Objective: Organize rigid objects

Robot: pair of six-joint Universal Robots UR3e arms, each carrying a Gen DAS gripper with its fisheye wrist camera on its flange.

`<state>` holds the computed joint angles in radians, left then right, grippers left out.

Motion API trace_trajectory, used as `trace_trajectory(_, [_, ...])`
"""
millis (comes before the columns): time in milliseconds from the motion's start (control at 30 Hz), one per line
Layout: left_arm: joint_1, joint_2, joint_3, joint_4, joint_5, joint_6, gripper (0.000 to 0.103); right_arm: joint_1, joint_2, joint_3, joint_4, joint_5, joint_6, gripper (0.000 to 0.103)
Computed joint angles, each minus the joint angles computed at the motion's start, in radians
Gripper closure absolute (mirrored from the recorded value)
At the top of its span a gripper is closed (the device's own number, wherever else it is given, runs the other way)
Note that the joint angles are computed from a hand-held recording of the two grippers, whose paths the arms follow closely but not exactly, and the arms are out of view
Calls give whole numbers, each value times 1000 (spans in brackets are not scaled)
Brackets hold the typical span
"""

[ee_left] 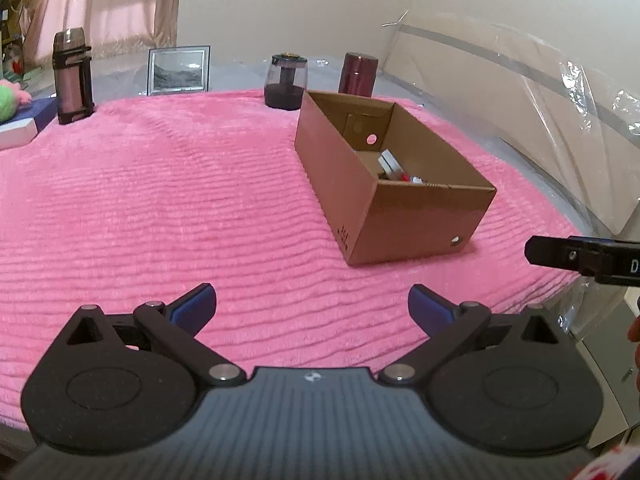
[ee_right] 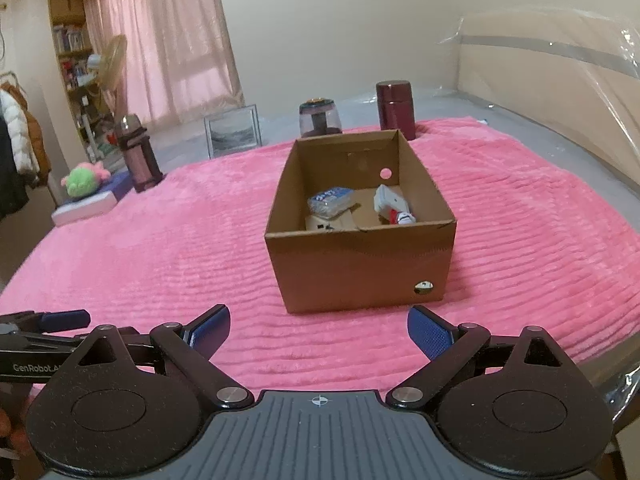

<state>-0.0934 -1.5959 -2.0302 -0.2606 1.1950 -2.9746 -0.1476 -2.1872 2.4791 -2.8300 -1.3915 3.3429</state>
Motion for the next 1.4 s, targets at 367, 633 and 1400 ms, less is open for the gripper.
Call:
trace_trajectory(367, [-16, -13, -13, 59, 20, -11, 2, 34, 37, 35, -33, -25, 30, 10])
trace_trajectory(633, [-19, -23, -16, 67, 34, -23, 2, 61, 64, 27, -57, -47, 32, 10])
trace_trajectory(1400, [-25, -37, -26, 107, 38, -35, 2, 96, 98, 18, -90, -71, 51, 10])
